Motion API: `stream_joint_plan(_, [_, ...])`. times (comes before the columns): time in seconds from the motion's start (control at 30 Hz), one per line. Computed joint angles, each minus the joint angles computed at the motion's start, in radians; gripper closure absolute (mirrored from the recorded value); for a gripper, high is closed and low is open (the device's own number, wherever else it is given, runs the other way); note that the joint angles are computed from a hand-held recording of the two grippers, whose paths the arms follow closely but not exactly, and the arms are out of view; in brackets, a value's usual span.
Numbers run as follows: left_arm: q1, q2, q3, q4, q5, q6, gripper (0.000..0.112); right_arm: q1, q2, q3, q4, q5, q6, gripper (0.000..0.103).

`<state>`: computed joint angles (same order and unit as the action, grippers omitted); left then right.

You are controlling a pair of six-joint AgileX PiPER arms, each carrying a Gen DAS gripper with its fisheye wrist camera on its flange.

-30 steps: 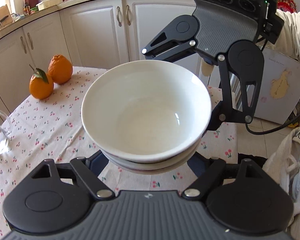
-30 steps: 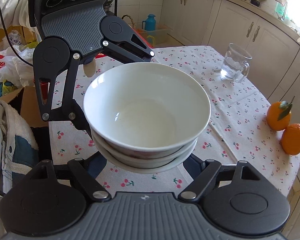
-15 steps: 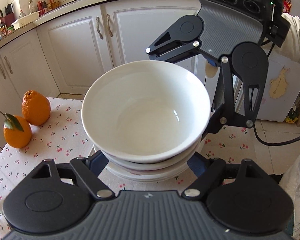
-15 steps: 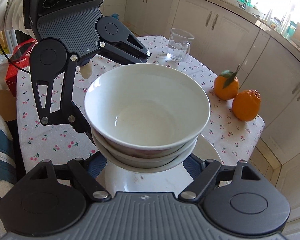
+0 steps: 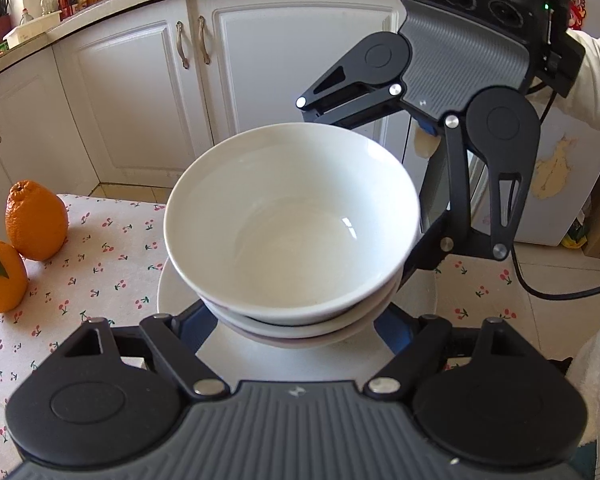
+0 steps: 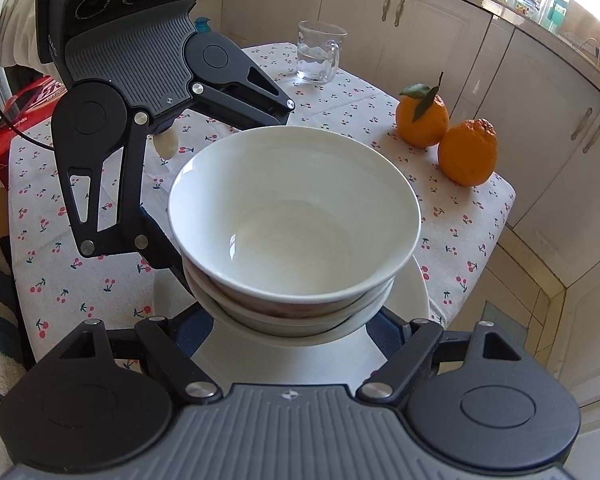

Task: Organize plates and bowls
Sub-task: 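Lift the whole stack with both grippers and carry it toward the oranges, then set the stack down on the table and open both grippers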

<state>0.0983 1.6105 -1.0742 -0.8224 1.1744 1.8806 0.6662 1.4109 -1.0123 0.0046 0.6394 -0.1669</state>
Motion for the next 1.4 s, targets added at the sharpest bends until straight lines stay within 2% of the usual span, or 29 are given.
stream_joint_plan(0.67, [-0.007, -0.001, 0.012, -0.003, -0.021, -0.006, 0.027, -0.035, 0.005, 0.021, 0.074, -0.023, -0.044, 0.017])
stream_joint_plan(0.77, [-0.003, -0.043, 0.062, -0.028, -0.073, 0.027, 0.022, -0.020, -0.001, 0.029, 0.039, -0.034, 0.002, 0.017])
stream_joint_plan(0.9, [0.033, -0.109, 0.121, -0.061, -0.088, 0.061, 0.017, 0.013, -0.024, 0.045, -0.033, -0.042, 0.117, 0.014])
stream_joint_plan(1.03, [0.105, -0.219, 0.201, -0.101, -0.102, 0.088, 0.013, 0.091, -0.082, 0.061, -0.201, -0.022, 0.342, 0.002])
stream_joint_plan(1.13, [0.190, -0.337, 0.298, -0.157, -0.117, 0.124, 0.012, 0.218, -0.116, 0.057, -0.410, 0.060, 0.636, 0.000])
stream_joint_plan(1.23, [0.293, -0.483, 0.426, -0.247, -0.145, 0.165, 0.010, 0.382, -0.090, 0.010, -0.603, 0.238, 0.936, 0.000])
stream_joint_plan(1.33, [0.455, -0.606, 0.523, -0.311, -0.069, 0.168, 0.010, 0.535, -0.020, -0.061, -0.705, 0.446, 1.221, 0.000])
stream_joint_plan(1.4, [0.555, -0.674, 0.555, -0.306, -0.005, 0.123, 0.010, 0.617, 0.034, -0.102, -0.746, 0.564, 1.396, 0.000])
